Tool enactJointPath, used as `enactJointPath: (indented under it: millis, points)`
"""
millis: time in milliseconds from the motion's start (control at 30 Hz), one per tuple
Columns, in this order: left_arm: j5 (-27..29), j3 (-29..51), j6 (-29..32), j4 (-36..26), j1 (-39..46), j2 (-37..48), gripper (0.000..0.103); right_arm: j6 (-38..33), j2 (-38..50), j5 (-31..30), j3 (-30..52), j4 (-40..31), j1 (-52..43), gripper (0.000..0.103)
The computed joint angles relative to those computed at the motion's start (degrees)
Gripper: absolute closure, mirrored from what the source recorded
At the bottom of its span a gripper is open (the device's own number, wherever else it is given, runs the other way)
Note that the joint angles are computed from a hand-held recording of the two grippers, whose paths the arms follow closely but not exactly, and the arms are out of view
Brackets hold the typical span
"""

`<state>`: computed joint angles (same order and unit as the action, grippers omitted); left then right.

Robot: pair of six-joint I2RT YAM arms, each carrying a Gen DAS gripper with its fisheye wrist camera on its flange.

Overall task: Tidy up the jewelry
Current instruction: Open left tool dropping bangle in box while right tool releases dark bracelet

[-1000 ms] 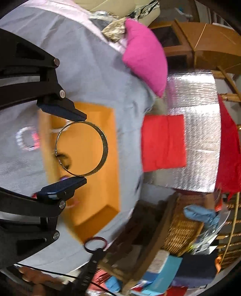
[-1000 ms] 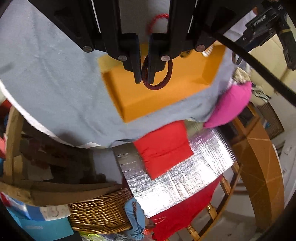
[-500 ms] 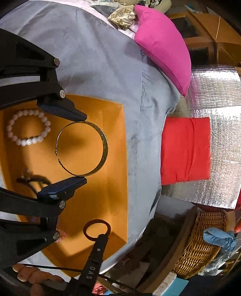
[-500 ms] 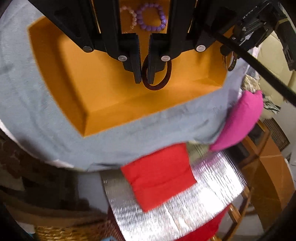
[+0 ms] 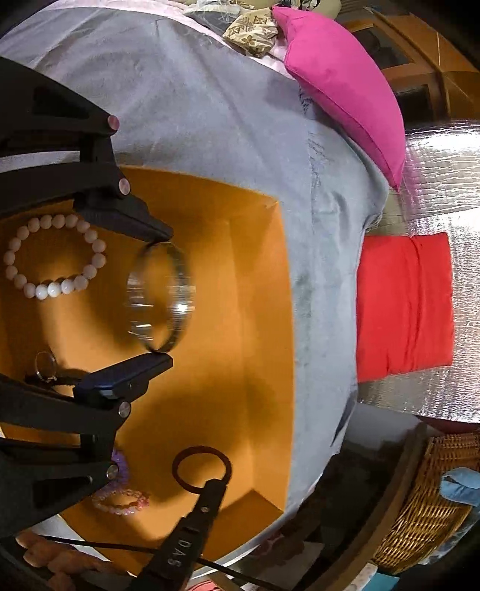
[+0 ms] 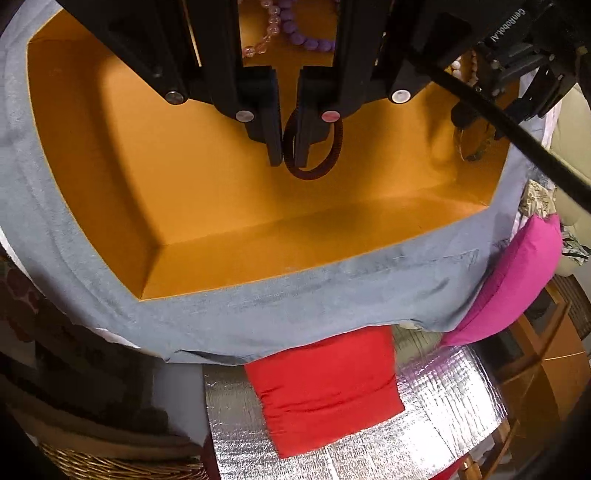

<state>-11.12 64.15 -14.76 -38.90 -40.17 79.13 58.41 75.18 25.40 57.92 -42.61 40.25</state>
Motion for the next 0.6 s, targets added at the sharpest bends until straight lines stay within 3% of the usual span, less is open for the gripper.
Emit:
enactJointPath:
  millis: [67, 133, 200, 233, 300, 400, 600]
  points:
    - [-0.9, -0.3, -0.5, -0.4, -0.8, -0.9, 0.039, 0.5, -0.6, 0.1, -0.1, -0.4, -0.2, 0.095]
    - [-1.6, -0.6, -0.4, -0.7, -1.4, -2.1, 0.039, 1.0, -2.0, 0.0, -0.9, -0.1, -0.6, 0.086]
    - [-3.0, -1.0, -0.5, -1.3, -2.4, -3.8, 0.039, 1.7, -4.0, 0.5, -1.9, 0.1, -0.5, 0.068]
    - [-3.9, -1.3, -0.8, -1.7, -2.8, -4.8, 0.039, 2.2, -4.7, 0.9, -2.2, -0.2, -0.4, 0.067]
    - [-5.9, -2.3, -1.6, -2.6, -3.9, -7.7, 0.039, 3.6, -6.9, 2.2, -2.8, -0.9, 0.2, 0.066]
    - [-10.0, -4.3, -2.4, -4.0, -5.9, -13.1, 0.029, 6.2, -10.8, 5.5, -3.2, -3.0, 3.0, 0.066]
    - [-19.8, -9.9, -5.3, -7.9, -12.4, -27.0, 0.022, 18.6, -15.0, 21.2, 1.3, -15.7, 19.8, 0.066]
